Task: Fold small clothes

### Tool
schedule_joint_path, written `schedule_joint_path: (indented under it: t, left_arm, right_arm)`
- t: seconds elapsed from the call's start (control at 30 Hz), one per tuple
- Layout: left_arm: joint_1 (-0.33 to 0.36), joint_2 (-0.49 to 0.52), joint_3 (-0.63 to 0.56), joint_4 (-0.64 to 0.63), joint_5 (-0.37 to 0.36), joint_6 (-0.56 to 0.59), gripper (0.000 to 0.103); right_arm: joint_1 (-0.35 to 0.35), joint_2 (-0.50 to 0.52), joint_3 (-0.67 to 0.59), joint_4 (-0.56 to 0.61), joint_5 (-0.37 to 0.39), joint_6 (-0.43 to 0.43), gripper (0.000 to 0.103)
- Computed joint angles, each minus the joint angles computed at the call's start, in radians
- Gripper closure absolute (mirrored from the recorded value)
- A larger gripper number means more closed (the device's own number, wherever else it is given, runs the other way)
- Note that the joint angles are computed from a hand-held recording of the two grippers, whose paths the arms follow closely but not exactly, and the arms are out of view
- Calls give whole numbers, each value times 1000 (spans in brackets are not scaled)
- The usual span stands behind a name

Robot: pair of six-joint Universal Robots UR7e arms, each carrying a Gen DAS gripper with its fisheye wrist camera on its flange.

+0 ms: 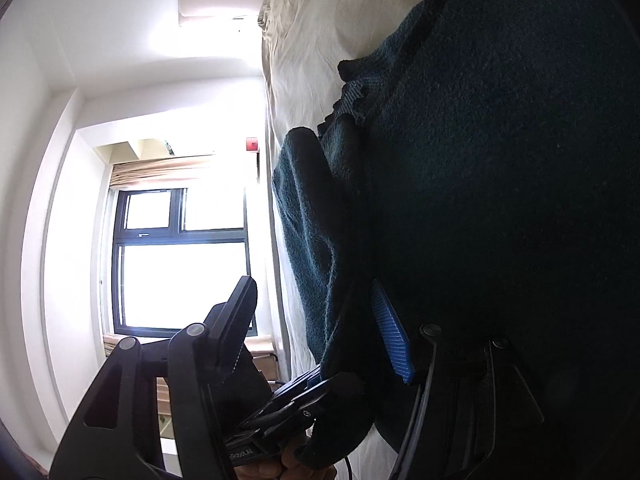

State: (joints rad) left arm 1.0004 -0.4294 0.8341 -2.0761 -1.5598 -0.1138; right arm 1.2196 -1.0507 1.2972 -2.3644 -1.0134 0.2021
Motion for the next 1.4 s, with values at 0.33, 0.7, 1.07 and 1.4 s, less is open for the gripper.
schedule_joint_path:
  t: [0.33,0.7,1.07,1.4]
  left_arm:
    - [4,-108,168,-84,-48,113,52]
    - [12,-187,258,-111,-47,144,50]
    - [-4,-187,256,-130,-58,140,41]
    - [-40,-127,186,-111,-34,157,39]
  right_arm:
    - [64,53,-75,71,-182,-8,68]
    - [108,22,-88,126,-391,-84,92]
    - [85,-90,-33,126,-458,-124,92]
    - [33,-168,0,121,-479,-117,92]
